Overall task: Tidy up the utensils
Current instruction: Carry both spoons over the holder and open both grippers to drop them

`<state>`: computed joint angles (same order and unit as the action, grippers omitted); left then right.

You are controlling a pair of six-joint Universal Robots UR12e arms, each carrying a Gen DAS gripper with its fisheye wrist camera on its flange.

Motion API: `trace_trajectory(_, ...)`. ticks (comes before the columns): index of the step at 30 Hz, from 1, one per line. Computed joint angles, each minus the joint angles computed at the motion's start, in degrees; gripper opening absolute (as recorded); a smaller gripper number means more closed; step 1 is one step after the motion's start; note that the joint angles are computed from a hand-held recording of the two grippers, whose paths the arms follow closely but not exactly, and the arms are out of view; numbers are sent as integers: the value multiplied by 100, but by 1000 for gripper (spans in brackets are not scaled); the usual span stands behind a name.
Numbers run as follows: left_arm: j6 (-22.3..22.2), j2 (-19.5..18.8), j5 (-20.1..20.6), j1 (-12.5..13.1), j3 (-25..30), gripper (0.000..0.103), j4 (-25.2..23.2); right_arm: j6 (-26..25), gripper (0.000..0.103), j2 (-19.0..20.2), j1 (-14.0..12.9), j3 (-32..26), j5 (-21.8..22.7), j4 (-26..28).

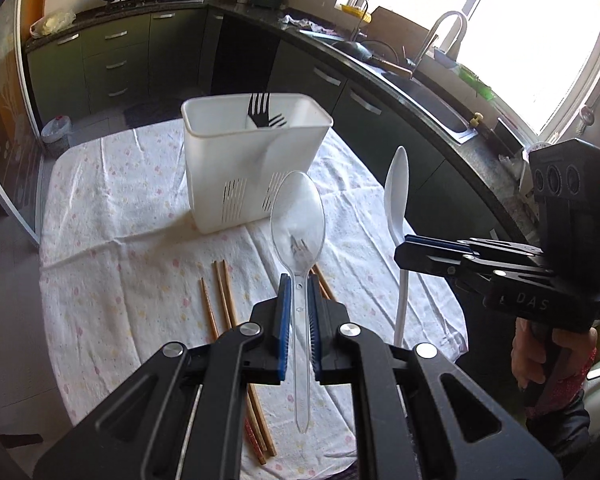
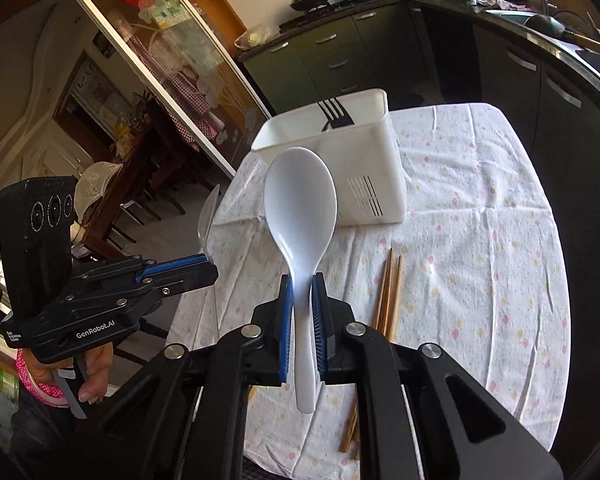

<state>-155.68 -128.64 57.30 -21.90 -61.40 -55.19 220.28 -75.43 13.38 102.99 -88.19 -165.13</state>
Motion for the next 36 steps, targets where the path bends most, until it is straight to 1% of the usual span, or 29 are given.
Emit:
trace_trajectory(2, -203, -14, -192, 11, 62, 8, 457, -73, 11, -19, -10, -37, -247, -276)
trace_trajectory(4, -533, -102, -367, 4, 192, 8, 1124, -151, 11, -2, -4, -99, -559, -564)
trace_trajectory(5, -713, -160, -448, 1, 252, 8, 1562, -198, 11, 24, 3, -139, -736, -709)
trace_trajectory(7, -1170, -362, -523, -17, 438, 8, 2620, -339, 11, 120, 26, -244, -1199, -1044)
trace_trajectory(9, -1583, -620, -476, -57, 668, 8, 3638, -473, 11, 262, 36, -360, -1653, -1420)
trace_trajectory(10, -1749, -760, -389, -85, 796, 8, 4113, -554, 11, 342, 31, -423, -1860, -1610)
trace_trajectory(11, -1862, -897, -311, -114, 931, 8, 4503, -640, 11, 431, 30, -497, -2068, -1808)
trace_trajectory(13, -1922, -1127, -61, -193, 1169, 8, 5043, -850, 11, 612, 16, -659, -2374, -2137)
trace_trajectory(14, -1926, -1226, 62, -230, 1273, 8, 5193, -958, 11, 705, 13, -758, -2518, -2267)
trace_trajectory(17, -1880, -1462, 362, -322, 1557, 8, 5164, -1198, 11, 988, -40, -1029, -2708, -2458)
trace_trajectory(21, -1909, -1601, 658, -381, 1669, 8, 4949, -1203, 11, 1234, -106, -1231, -2634, -2290)
trace_trajectory(26, -1576, -1567, 898, -412, 1436, 8, 4647, -1387, 11, 1441, -114, -1269, -2574, -2265)
trace_trajectory(28, -1443, -1552, 958, -408, 1346, 9, 4512, -1452, 11, 1492, -68, -1258, -2674, -2248)
trace_trajectory(35, -1288, -1497, 991, -390, 1142, 9, 4207, -1501, 12, 1579, 43, -1169, -2779, -2136)
trace_trajectory(36, -1264, -1489, 998, -391, 1123, 10, 4192, -1503, 16, 1578, 56, -1156, -2784, -2144)
